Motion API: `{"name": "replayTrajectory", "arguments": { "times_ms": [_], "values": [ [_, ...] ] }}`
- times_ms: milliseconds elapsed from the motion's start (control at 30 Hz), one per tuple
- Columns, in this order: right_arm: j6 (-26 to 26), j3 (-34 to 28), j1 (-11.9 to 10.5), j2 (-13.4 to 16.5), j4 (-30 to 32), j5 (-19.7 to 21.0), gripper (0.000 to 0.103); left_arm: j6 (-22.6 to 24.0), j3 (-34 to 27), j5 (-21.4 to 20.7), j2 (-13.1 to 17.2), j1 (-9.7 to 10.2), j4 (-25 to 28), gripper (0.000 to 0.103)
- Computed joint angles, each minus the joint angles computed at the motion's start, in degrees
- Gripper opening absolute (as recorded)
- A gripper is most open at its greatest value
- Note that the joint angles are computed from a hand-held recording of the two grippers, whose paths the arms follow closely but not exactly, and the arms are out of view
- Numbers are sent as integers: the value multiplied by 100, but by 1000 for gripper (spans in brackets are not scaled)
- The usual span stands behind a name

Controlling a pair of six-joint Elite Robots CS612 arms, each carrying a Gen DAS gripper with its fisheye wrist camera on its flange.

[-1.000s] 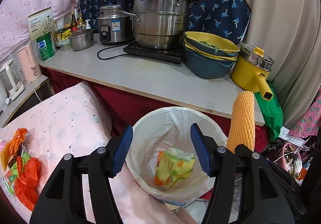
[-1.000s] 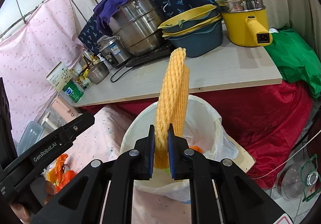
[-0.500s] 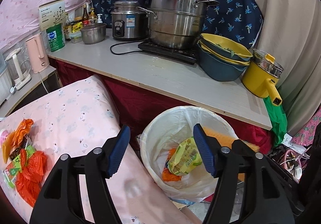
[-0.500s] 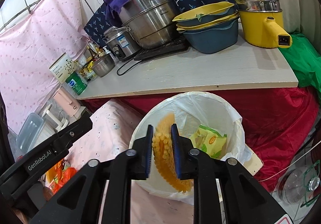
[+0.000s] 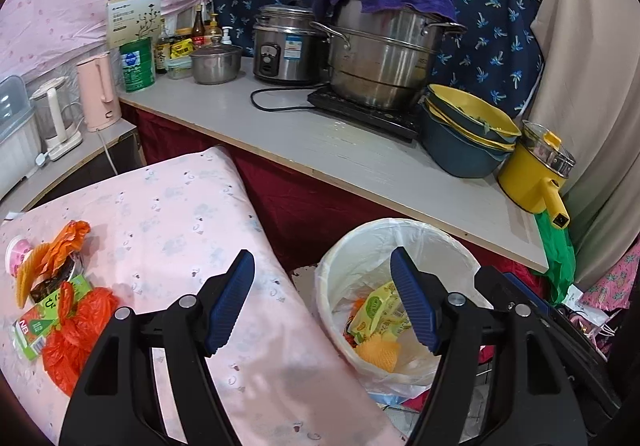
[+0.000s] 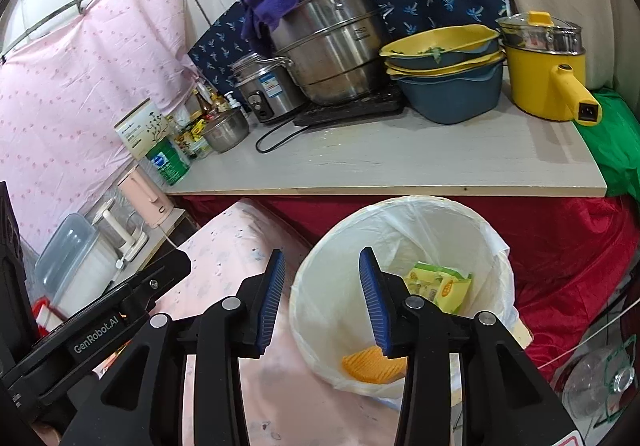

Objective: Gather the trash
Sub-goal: 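Open both tools to drop the snack bag and foam net into the bin, then return both tools to the table and grasp the red bag with the right tool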

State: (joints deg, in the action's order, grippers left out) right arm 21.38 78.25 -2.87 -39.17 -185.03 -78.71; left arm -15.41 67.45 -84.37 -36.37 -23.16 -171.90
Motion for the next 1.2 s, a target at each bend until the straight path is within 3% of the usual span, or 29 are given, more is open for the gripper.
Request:
{"name": "replayTrajectory", "arguments": {
  "times_ms": [633,833,1200],
  "values": [
    [-781,-108,586,-97,293,385,45,-722,1181,503,-624,491,-626,70],
    [-1104,-210,838,-40,566,536,49,-820,1550,863,-797,666,-587,71],
    [-1572,-480,1257,161,1228,688,58,-1103,2059,1017,-963,1023,-424,71]
  ]
}}
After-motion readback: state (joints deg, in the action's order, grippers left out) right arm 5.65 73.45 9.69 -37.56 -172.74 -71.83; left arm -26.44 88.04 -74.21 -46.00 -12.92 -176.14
